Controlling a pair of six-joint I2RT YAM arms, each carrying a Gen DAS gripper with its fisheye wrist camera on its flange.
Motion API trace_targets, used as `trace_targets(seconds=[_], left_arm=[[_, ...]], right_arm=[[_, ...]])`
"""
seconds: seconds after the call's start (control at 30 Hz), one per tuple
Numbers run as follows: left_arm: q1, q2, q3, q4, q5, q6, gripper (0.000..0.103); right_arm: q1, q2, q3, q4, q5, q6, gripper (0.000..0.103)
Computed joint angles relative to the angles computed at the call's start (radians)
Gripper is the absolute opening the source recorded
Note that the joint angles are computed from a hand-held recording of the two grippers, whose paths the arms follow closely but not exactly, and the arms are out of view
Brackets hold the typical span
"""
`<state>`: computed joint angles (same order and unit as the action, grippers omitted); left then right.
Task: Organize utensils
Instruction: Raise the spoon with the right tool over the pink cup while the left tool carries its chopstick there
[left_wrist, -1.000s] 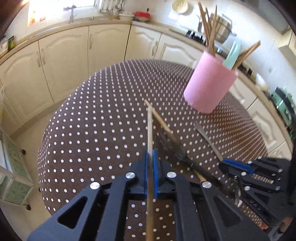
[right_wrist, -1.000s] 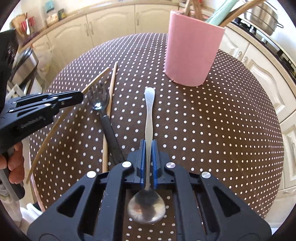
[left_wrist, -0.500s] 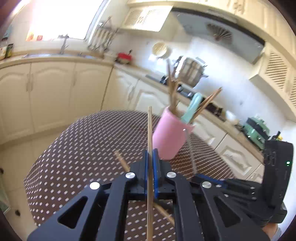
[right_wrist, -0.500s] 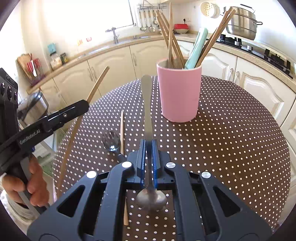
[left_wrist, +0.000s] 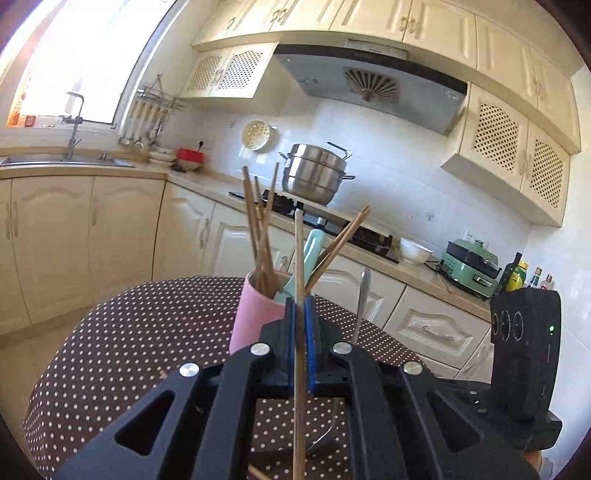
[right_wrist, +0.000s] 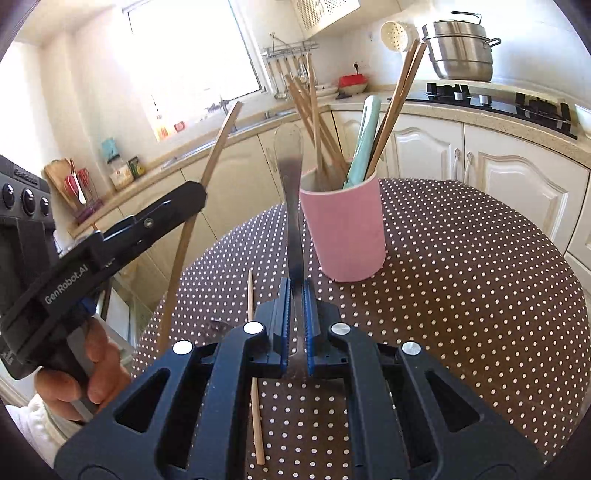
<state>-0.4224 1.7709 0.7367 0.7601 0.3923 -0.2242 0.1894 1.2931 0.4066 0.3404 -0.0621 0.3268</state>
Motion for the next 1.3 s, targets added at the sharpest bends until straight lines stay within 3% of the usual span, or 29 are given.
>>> trace_targets(seconds=[0.33, 0.57, 1.0, 1.3], left_arm=[[-0.021, 0.068, 0.161, -0.027, 0.047, 0.025, 0.005], [-0.020, 0.133, 0.292, 0.002, 0.058, -0.013, 0.005], [-0.040, 0.340, 0.552, 0.153, -0.026, -0.103, 0.005], [-0.037, 0.465, 0.699, 0.178, -0.067, -0.144, 0.005]], right_arm=[[-0.087, -0.084, 0.020, 0.017, -0.057, -0.005, 0.007], [-0.128, -0.078, 0.122, 0.006, -0.087, -0.023, 0.007], [-0.185, 0.150, 0.370, 0.002, -0.144, -0.052, 0.007], [-0.216, 0.290, 0.425, 0.024, -0.187, -0.052, 0.007]])
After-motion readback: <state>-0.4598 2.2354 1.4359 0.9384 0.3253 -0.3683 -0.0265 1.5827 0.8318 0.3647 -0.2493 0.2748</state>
